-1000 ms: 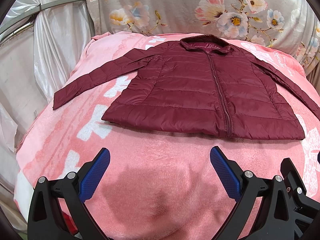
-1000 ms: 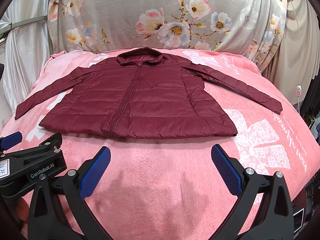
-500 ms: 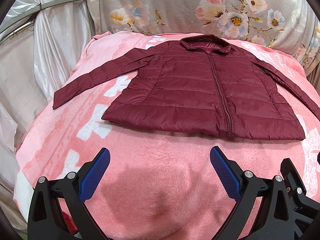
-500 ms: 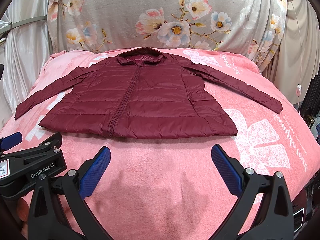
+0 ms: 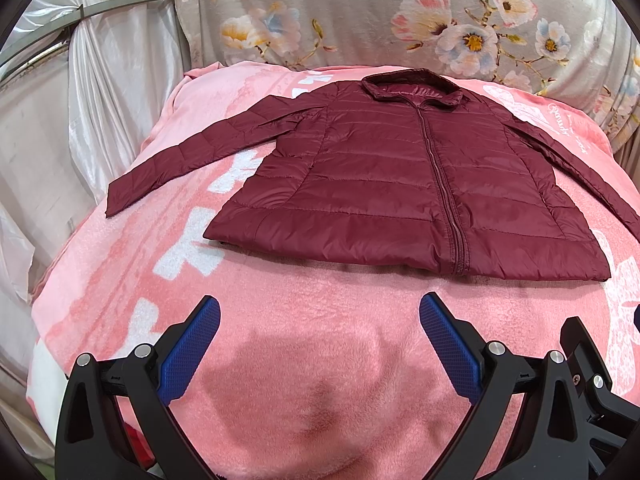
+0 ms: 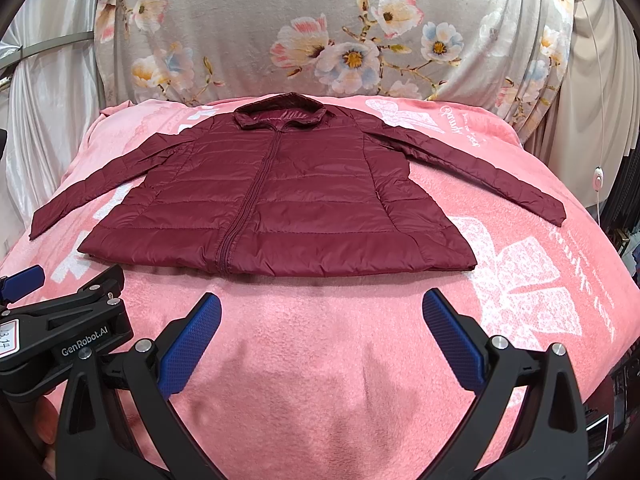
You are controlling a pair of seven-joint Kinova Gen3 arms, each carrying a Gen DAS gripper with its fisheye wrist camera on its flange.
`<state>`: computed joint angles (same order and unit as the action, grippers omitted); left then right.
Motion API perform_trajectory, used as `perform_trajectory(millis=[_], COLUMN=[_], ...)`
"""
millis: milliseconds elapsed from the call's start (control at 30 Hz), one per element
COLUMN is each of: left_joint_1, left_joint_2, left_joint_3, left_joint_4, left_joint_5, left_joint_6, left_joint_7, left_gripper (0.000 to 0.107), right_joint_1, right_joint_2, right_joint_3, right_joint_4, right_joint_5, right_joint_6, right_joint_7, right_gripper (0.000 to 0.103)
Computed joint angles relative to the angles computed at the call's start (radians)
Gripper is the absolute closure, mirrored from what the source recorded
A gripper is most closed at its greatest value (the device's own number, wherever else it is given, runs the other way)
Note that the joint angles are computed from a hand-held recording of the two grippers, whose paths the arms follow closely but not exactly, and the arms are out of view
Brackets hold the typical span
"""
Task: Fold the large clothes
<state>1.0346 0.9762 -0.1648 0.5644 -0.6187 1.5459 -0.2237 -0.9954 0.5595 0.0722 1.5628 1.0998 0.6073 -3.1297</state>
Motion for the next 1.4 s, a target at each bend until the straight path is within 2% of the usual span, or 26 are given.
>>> perform_trajectory(millis=[667, 800, 933, 1133, 1200, 1267, 1400], left_joint_1=[0.001, -0.012, -0.035, -0.077, -0.096, -0.115, -0.165], left_joint_2=[-0.016, -0.056, -0.068, -0.07, -0.069, -0.065, -0.039], left_joint_3=[0.005, 0.019, 0.027, 0.015, 0.011, 0.01, 0.011], left_joint_4=[0.03, 0.117, 0.142, 0.15, 0.151, 0.147, 0.103], left_joint_5=[-0.005, 0.002, 0.004, 0.005, 0.005, 0.004, 0.019], left_joint_6=[-0.011, -0.086, -0.13, -0.15, -0.158, -0.164, -0.159], left_joint_7=[0.009, 0.031, 0.025, 0.049, 0.057, 0.055, 0.03], left_gripper=[0.01, 0.01, 0.01, 0.01, 0.01, 0.01, 0.01], right_joint_1=[0.006, 0.026, 0.074, 0.19, 0.235, 0.284, 0.411], right_joint_2=[0.003, -0.008, -0.009, 0.01, 0.021, 0.033, 0.077], right_joint_3=[-0.002, -0.001, 0.025, 0.094, 0.12, 0.156, 0.174], right_joint_4=[-0.006, 0.015, 0.031, -0.004, -0.027, -0.037, -0.081], right_joint_5=[-0.01, -0.013, -0.044, -0.187, -0.241, -0.289, -0.399], right_joint_6=[-0.007, -0.063, -0.166, -0.245, -0.255, -0.305, -0.387], right_joint_7=[0.011, 0.013, 0.018, 0.077, 0.093, 0.086, 0.099], right_gripper=[0.005, 0.005, 0.005, 0.005, 0.005, 0.005, 0.005])
